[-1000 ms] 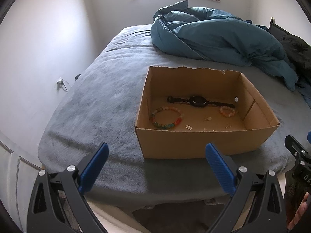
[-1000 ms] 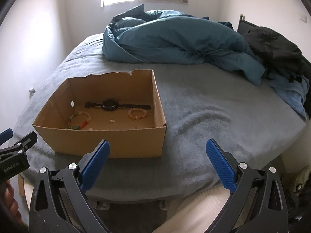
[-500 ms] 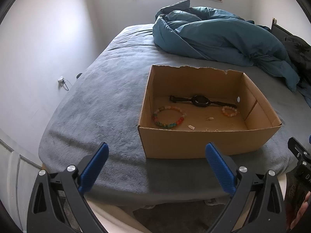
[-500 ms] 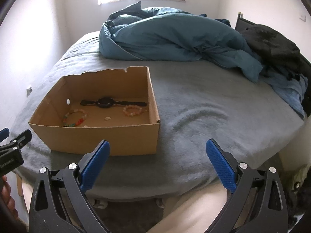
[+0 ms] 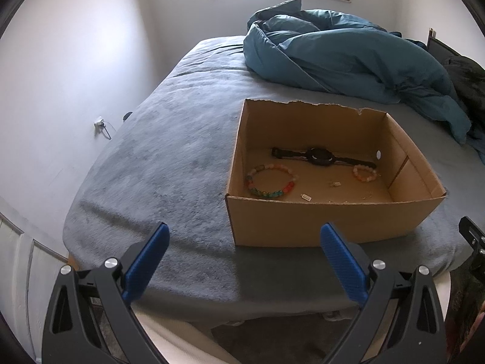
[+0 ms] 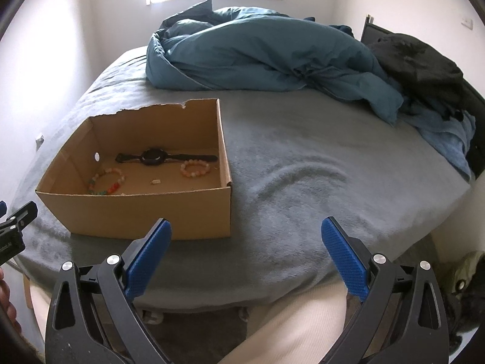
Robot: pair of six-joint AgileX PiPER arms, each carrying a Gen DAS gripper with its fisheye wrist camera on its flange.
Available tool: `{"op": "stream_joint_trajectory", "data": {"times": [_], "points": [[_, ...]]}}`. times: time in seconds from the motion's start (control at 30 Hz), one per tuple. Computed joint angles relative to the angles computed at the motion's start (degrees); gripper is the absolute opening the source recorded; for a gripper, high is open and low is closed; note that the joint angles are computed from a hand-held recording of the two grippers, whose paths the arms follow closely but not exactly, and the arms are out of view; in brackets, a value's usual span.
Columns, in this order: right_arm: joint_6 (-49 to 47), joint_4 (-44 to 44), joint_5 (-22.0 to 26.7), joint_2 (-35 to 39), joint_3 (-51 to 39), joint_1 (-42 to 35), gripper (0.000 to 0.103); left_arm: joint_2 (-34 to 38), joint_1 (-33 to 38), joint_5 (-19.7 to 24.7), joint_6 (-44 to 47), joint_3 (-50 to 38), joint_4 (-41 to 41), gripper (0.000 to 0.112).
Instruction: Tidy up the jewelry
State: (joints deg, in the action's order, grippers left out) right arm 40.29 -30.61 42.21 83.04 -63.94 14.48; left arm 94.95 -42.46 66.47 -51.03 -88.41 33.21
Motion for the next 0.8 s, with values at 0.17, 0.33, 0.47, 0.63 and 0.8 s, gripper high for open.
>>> {"op": "stream_joint_trajectory", "data": {"times": [0.17,0.33,0.47,0.63,0.8], "points": [[-0.38,0.20,0.42,0.22,-0.22,0.31,0.095,-0.14,0.04,-0.06,-0.07,0.25,0.06,0.097],[-0.85,0.35,0.88,0.62,-0.84,0.63,0.095,-0.22,-0.02,-0.09,-0.17,0.40,0.24,0.097],[-0.94,0.35,1.14,0.87,-1.28,0.88,0.095,-0.79,0.35,-0.74,-0.33,1.33,0.32,0.097],[-0.95,0.25,1.50,1.17,-1.61,1.31,0.095,-0.69,0.37,-0.69,-0.27,1.18,0.41,0.097],[-0.58,-0.07,1.96,1.33,-1.87,1.84,0.095,-0.72,0.38,-0.69,-0.16,1.20,0.30,0.097]]}}
